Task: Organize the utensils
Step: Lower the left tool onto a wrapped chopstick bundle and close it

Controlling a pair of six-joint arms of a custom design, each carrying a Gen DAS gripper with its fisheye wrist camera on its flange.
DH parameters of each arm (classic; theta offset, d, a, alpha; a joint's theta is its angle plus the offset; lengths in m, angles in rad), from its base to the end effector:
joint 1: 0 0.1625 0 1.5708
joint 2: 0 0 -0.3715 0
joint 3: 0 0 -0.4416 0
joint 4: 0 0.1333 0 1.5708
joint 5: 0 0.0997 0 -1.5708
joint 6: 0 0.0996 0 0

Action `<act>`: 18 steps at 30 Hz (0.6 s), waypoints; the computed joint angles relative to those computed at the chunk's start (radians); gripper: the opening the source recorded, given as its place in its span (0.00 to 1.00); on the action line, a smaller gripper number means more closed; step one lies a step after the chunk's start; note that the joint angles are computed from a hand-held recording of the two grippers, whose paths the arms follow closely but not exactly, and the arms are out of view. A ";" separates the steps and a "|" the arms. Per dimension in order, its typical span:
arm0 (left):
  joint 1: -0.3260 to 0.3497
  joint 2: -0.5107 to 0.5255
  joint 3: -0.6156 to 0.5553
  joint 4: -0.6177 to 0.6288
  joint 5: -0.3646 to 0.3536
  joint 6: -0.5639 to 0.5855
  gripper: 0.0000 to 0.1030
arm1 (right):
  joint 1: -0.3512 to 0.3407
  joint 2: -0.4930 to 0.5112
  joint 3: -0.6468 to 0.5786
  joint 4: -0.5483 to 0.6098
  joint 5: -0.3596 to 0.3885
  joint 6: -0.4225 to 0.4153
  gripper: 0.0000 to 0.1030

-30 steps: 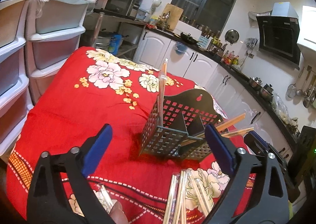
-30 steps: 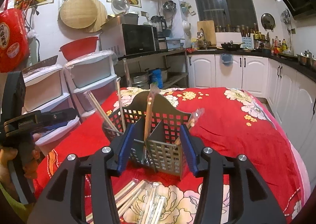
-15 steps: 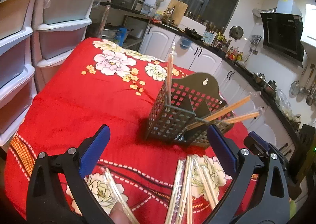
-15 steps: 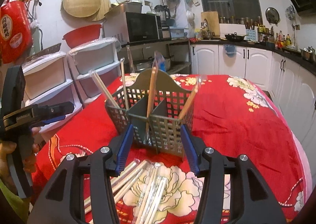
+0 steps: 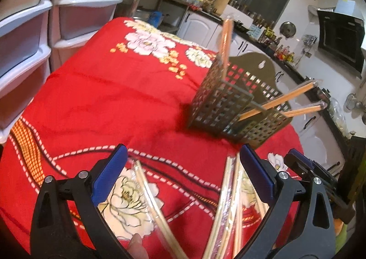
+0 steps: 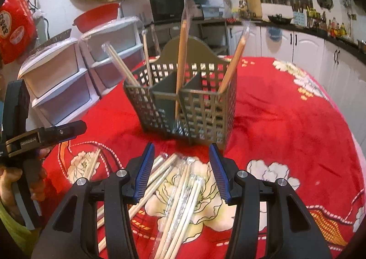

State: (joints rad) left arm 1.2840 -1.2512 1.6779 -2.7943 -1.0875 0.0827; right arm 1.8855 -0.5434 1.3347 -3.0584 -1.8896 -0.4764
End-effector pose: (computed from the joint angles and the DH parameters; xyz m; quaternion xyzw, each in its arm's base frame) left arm -0.0120 -0.6757 0.3421 0.0731 0.8967 -0.3972 0.1810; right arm 0.3340 -0.6964 0.0319 0.3076 -0.8773 0.3237 0.1759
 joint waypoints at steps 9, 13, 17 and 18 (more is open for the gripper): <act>0.022 -0.005 0.017 0.026 0.029 -0.030 0.87 | -0.005 0.020 -0.022 0.071 0.015 0.002 0.46; 0.029 -0.003 0.023 0.030 0.047 -0.050 0.87 | -0.007 0.041 -0.055 0.134 0.010 0.003 0.46; 0.036 -0.001 0.025 0.046 0.049 -0.072 0.78 | -0.010 0.068 -0.099 0.197 0.004 0.012 0.46; 0.038 -0.001 0.026 0.050 0.049 -0.074 0.72 | -0.011 0.073 -0.107 0.209 0.006 0.013 0.46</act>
